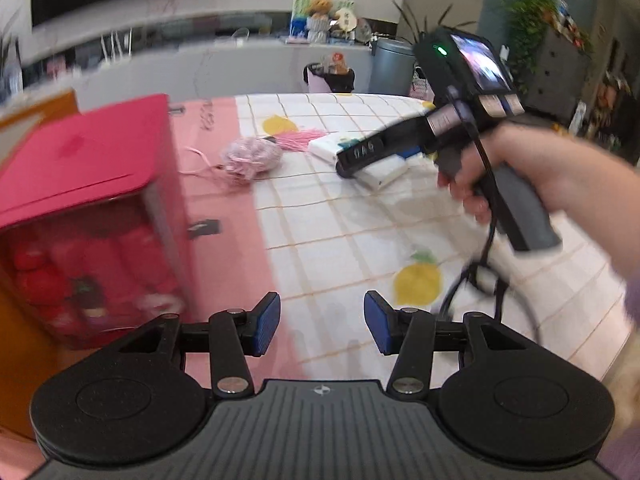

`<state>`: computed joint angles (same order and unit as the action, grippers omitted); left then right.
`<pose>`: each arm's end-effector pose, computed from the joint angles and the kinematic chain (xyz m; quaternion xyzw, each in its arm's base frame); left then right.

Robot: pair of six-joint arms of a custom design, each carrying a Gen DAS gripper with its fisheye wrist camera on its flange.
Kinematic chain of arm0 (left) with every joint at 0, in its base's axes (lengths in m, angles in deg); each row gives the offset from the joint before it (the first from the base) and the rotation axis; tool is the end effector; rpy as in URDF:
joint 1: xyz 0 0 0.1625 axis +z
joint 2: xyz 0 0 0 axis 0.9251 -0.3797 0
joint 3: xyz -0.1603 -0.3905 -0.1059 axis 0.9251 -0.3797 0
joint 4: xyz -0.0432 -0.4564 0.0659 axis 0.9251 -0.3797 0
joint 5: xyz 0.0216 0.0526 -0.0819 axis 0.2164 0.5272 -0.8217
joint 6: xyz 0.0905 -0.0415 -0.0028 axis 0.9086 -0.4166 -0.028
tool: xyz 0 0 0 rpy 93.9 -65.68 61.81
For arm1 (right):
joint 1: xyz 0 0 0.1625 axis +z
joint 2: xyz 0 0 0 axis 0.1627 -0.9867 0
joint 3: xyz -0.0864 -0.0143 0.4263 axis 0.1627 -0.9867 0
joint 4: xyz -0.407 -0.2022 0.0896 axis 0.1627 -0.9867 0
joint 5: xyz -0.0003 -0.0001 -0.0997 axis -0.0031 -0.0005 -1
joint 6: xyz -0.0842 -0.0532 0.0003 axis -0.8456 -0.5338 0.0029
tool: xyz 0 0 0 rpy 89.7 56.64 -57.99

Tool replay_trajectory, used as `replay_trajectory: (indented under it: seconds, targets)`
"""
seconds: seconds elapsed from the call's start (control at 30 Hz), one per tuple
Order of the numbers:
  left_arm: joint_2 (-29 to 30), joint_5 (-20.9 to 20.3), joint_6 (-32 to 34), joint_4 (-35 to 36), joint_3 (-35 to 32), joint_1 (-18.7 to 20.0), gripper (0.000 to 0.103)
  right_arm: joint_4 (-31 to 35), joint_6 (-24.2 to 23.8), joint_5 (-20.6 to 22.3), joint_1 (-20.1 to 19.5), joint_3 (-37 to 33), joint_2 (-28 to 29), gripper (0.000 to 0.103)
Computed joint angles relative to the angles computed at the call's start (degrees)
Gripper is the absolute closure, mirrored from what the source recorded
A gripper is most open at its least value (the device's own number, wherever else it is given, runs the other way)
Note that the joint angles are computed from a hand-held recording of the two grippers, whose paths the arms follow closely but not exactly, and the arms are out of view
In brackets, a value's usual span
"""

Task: Organize soft objects
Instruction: 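Grasp the white tissue pack with the right gripper while the left gripper grasps the pink pouch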

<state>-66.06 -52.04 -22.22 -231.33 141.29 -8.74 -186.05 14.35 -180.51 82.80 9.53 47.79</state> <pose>-0.1231 -0.5890 0.0854 0.2191 0.8805 -0.3133 0.2803 0.1247 -0.8154 0.0582 0.2862 -0.8804 0.2409 0.2914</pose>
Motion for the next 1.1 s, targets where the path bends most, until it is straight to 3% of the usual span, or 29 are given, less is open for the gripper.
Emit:
replay_trajectory:
  seconds: [0.23,0.43,0.6,0.67,0.73,0.87,1.03,1.1]
  targets:
    - [4.31,4.48,-8.73,9.67,-10.24,-1.25,0.045,4.23,2.79,-3.21,-0.32,1.43,-2.84,0.03]
    - [11.49,14.24,-6.26,18.37,-23.22,-1.73,0.045,5.02,3.55,-3.93,-0.87,2.63,-4.44,0.03]
    - [16.59,12.8,4.54,28.3,-34.35,1.2,0.037,5.15,3.14,-3.63,-0.92,2.83,-4.65,0.029]
    - [17.3,11.81,4.61,36.68,-38.22,2.45,0.035,5.0,2.14,-2.62,-1.23,3.33,-5.06,0.029]
    - [17.86,11.33,3.55,40.62,-40.96,3.41,0.03,5.34,1.03,-1.63,-1.54,3.8,-5.59,0.029]
    - [19.28,11.0,1.22,52.17,-47.76,4.92,0.028,6.2,-0.23,-0.1,-1.99,4.0,-6.07,0.027]
    - [21.59,14.28,5.99,58.9,-51.82,5.6,0.028,6.36,-0.2,-0.32,-1.92,4.02,-6.15,0.026]
    - [22.16,15.78,11.13,56.57,-51.26,5.71,0.024,6.23,-0.32,-0.13,-1.99,4.15,-6.22,0.025]
